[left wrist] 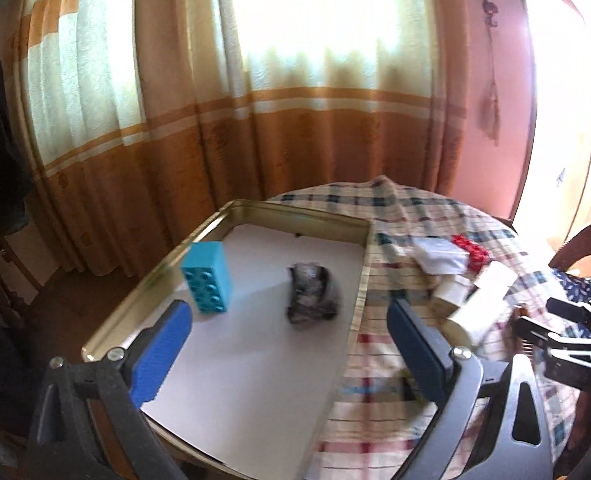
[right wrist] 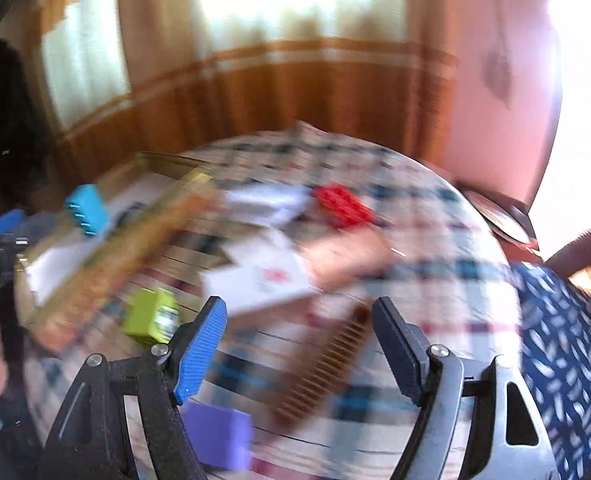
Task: Organize rigid objects
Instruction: 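Grasp the lime-green toy brick with the left tool while the right tool grasps the brown comb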
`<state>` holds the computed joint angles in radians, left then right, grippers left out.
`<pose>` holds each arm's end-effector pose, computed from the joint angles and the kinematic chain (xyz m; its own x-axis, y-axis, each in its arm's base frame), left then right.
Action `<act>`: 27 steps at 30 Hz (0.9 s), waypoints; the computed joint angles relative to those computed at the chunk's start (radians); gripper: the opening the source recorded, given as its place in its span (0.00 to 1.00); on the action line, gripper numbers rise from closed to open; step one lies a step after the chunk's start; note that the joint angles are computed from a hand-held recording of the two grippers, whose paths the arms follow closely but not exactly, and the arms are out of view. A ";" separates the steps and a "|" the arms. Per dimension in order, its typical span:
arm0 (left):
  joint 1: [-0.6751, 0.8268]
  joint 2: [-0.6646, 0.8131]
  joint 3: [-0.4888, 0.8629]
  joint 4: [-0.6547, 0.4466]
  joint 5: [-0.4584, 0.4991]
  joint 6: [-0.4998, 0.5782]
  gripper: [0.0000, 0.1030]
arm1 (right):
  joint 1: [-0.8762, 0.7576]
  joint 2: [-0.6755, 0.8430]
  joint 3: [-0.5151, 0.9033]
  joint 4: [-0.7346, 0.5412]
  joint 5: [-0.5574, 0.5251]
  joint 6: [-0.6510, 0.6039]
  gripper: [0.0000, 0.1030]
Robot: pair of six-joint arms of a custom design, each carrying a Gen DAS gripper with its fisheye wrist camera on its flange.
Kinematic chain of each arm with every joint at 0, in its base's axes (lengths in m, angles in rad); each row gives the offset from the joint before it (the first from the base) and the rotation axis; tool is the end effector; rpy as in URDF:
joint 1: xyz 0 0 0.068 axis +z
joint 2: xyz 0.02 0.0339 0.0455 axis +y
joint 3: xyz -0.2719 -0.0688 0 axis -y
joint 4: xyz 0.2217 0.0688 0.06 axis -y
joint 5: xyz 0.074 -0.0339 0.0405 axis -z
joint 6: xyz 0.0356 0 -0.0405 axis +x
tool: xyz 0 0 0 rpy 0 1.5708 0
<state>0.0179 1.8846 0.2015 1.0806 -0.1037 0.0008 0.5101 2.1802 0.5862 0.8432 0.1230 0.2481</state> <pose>0.2287 0.0078 0.0831 -0.5667 -0.0093 -0.8239 -0.1026 0.9929 0.0593 0.2730 0.1477 0.0388 -0.6769 -0.0995 -0.7293 -0.2476 0.9638 0.0984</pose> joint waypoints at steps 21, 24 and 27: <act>-0.300 0.177 -0.003 0.115 -0.124 -0.061 0.77 | 0.006 0.071 0.084 -0.117 0.030 -0.047 0.49; -0.326 0.194 0.034 0.064 -0.119 -0.068 0.68 | 0.021 0.074 0.106 -0.163 0.055 -0.061 0.44; -0.343 0.217 0.095 -0.026 -0.120 -0.070 0.67 | 0.023 0.076 0.110 -0.173 0.053 -0.063 0.38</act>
